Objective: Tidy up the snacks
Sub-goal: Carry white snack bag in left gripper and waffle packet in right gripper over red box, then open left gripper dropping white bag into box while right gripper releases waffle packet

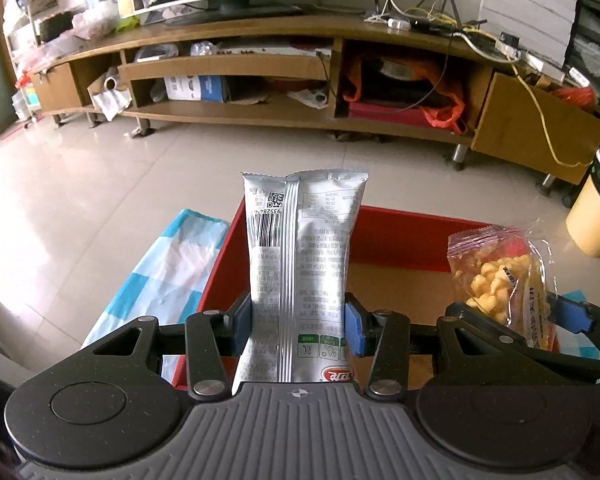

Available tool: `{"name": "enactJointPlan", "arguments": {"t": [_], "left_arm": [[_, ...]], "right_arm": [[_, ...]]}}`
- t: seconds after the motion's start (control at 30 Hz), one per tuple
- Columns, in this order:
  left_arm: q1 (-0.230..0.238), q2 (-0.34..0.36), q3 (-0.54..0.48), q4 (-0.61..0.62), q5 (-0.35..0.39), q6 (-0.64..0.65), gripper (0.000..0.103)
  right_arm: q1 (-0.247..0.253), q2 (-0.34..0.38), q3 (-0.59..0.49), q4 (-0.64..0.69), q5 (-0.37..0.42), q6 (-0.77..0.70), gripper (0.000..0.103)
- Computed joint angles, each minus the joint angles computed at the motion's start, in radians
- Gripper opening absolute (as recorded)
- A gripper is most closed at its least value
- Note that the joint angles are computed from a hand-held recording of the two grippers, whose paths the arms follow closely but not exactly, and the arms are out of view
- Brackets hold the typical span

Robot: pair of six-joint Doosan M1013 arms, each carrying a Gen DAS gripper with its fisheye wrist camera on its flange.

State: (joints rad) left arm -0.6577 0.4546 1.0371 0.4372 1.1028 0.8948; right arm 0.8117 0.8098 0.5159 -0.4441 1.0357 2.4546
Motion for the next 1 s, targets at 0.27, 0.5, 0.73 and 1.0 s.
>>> {"name": "enactJointPlan", "arguments": {"t": [0.27,0.5,0.73,1.0], "left_arm": [[0.002,0.022,-0.012,-0.01,0.023,0.029,0.052],[0.002,0.027,-0.012,-0.018,0.048,0.041,0.059],[-0.004,0.026,-0.011,0.0,0.059,0.041,0.07],[-0.006,0.014,0.0,0.007,0.05,0.03,0.077]], "right_arm": [[-0.012,0.024,-0.026,0.04,0.038,0.004,0.077],[-0.016,0.04,-0.05,0.064,0.073,-0.013,0.077],[-0.017,0.075,-0.112,0.06,0.161,-0.027,0.078],[-0.01,0.073,-0.11,0.018,0.165,-0.021,0.079]]}}
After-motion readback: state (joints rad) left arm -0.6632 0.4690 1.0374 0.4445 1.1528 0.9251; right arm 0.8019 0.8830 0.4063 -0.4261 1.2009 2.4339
